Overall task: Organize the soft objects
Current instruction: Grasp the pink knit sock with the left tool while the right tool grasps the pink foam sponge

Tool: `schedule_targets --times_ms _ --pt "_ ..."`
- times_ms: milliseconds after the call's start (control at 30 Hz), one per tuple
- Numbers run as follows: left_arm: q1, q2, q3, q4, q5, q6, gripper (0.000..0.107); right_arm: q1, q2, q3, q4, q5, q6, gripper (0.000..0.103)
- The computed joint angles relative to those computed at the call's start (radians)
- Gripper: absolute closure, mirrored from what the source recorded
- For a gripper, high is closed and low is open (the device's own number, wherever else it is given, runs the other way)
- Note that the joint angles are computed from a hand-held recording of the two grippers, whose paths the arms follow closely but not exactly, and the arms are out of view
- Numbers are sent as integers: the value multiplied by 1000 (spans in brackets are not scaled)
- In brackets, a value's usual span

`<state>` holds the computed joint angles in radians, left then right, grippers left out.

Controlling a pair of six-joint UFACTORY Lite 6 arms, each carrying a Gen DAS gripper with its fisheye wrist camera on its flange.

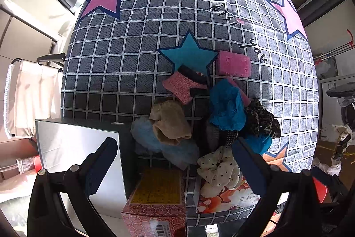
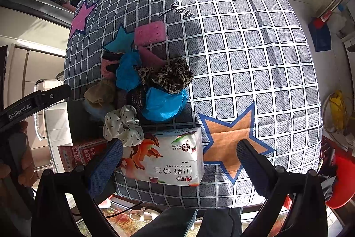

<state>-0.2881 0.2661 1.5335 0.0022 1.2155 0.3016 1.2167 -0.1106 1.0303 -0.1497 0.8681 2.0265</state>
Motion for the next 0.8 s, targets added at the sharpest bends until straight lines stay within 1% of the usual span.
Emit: schedule_targets --times_ms 133,233,300,433,500,600,667,700,767,800 --pt "-42 115 48 19 -43 -65 4 -129 -22 -82 53 -71 -165 0" --pt "-77 201 83 64 -75 -125 4 -246 -35 -142 104 -133 -298 0" --pt "-93 262 120 83 -70 -154 4 -308 -38 -164 127 -160 -371 0" --pt "-106 327 150 92 -84 -172 4 -391 -44 -195 162 -204 -473 0" --pt "-121 348 147 110 -112 -183 4 -435 -31 -203 185 -229 -529 0" --pt "-135 407 172 122 -119 -199 9 -519 8 -209 237 -283 -633 0" --pt "-145 441 180 126 -126 -211 10 -578 56 -190 265 -315 -704 0" --pt "-151 451 177 137 -139 -219 10 -603 88 -170 272 -323 -735 0" --pt "-162 471 170 160 -156 -240 17 -651 172 -108 295 -332 -812 0" --pt "-164 480 170 161 -157 -244 18 -671 224 -69 305 -339 -849 0"
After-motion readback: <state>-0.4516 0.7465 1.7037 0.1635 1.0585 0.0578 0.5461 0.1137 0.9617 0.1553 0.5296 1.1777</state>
